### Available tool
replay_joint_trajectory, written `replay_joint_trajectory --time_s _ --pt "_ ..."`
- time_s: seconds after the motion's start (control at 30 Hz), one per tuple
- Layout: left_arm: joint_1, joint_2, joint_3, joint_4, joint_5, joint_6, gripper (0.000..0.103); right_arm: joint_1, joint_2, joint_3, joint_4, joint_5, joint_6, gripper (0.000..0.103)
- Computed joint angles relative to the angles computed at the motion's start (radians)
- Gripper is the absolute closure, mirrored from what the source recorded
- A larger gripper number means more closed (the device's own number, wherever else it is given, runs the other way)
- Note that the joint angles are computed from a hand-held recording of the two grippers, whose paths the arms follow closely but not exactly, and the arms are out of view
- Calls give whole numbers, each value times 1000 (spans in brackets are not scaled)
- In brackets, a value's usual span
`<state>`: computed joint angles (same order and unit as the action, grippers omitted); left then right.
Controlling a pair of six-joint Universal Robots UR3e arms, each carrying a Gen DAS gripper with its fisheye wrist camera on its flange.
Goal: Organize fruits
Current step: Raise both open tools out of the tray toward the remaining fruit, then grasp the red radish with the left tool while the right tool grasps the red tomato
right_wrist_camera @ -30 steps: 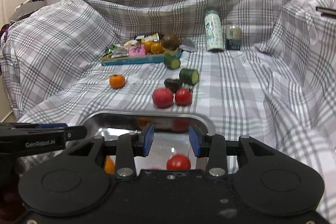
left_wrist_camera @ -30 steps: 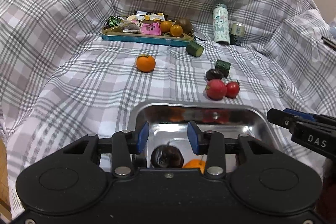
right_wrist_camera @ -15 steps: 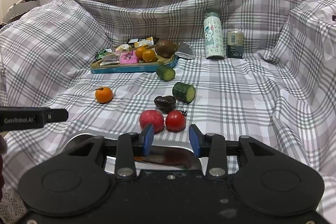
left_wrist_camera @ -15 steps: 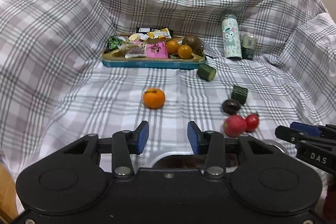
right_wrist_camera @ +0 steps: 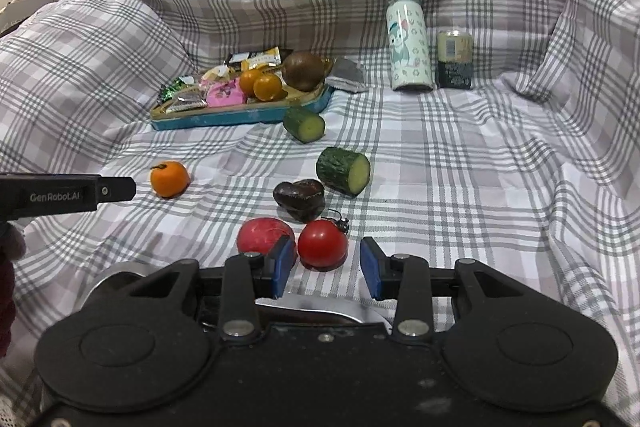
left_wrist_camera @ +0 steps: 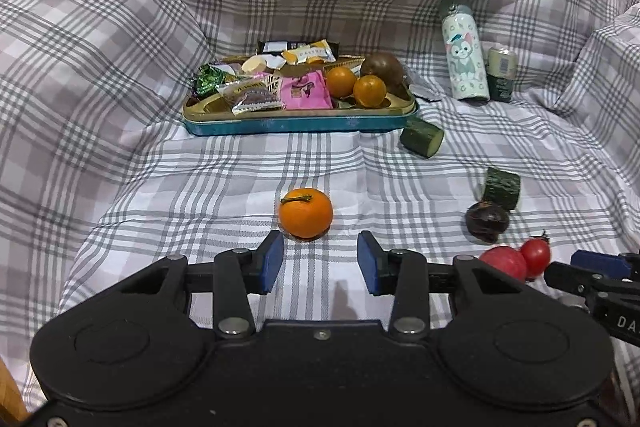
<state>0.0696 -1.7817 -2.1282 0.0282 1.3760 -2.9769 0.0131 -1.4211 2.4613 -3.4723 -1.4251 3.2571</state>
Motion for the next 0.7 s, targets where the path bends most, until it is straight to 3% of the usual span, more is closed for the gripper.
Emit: replay_joint_trajectory --time_s 0.43,0.7 --pt "-16 -120 133 -50 8 6 54 -10 77 -109 114 19 -18 63" --pt "-35 -106 90 -24 -13 56 54 19 149 -190 119 5 -35 63"
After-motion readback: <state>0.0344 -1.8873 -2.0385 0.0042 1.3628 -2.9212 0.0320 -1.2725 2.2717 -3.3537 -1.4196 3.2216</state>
